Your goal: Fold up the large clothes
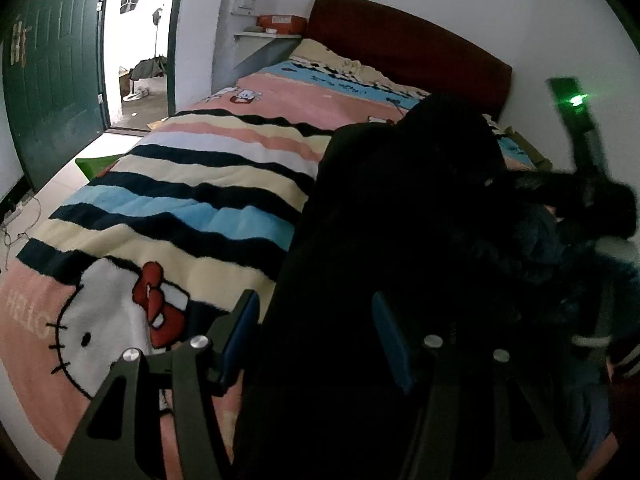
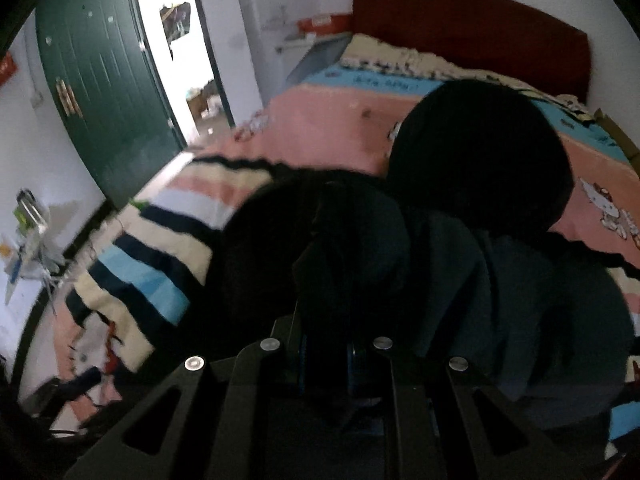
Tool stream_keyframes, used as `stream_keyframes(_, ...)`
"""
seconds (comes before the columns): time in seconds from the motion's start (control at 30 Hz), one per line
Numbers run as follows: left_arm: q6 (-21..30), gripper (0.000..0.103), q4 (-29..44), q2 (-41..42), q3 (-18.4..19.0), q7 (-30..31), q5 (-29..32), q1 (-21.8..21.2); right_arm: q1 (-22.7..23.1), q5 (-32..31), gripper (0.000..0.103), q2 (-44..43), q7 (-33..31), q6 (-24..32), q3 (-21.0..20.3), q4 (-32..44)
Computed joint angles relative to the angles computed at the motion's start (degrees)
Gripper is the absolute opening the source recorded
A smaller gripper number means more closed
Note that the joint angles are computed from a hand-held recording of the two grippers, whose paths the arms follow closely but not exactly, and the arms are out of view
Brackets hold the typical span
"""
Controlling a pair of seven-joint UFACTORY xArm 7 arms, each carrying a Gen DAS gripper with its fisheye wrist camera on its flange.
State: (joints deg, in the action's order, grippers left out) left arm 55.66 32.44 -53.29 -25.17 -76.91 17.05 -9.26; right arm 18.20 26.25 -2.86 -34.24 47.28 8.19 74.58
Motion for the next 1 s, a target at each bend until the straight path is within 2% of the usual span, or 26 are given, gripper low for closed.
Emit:
stream_keyframes(0.1, 1.2, 0.057, 1.1, 0.6, -0.1, 0.3, 0.1, 0.2, 0.5, -3.1, 0.017, 0.9, 1.9, -0.2, 0.8, -1.3)
stream_keyframes(0.17, 2.4, 0.057, 2.3, 0.8, -0.3, 0.6, 0.4, 0.4, 0.7, -4.2, 0.022, 1.0, 2.4, -0.1, 0.9, -1.3)
stream_keyframes(0.3, 5.6, 0.057, 5.7, 1.4, -1.1, 1.3, 1.3, 0.9, 0.6, 0.9, 0.05, -0.8, -0.5, 3.1, 0.2, -1.4)
stream_keyframes(0.4, 7.4, 0.057, 9.1, 2.6, -1.6, 2.6, 2.3, 1.6, 0.3, 7.4, 0.053, -4.8, -5.6, 7.4, -1.7, -2.7)
stream_keyframes(0.5, 7.4, 0.057, 12.6, 5.5, -1.6, 5.0, 4.2, 2.7, -1.0, 9.9, 0.053, -7.7, -10.0, 11.0, -4.4, -2.4)
stream_keyframes(0.6, 4.6, 0.057, 16.8, 11.4, -0.8, 8.4, 6.5, 3.9, -3.9, 10.3, 0.053, -7.1, -12.2, 12.3, -7.2, 0.6)
stream_keyframes(0.77, 0.5, 0.057, 26.3, 26.5, -1.2, 11.2, 15.0, 7.3, -9.9, 6.8, 0.053, -0.5, -11.9, 7.9, -9.2, 8.3)
stream_keyframes(0.83, -1.5, 0.057, 29.9, 32.4, -0.6, 11.1, 18.0, 7.4, -12.0, 6.3, 0.053, 2.4, -11.5, 6.6, -9.1, 11.0)
stream_keyframes(1.0, -10.9, 0.057, 38.6, 47.1, 3.8, 12.5, 22.2, 6.3, -16.0, 3.8, 0.054, 11.4, -9.4, 2.0, -7.3, 17.7)
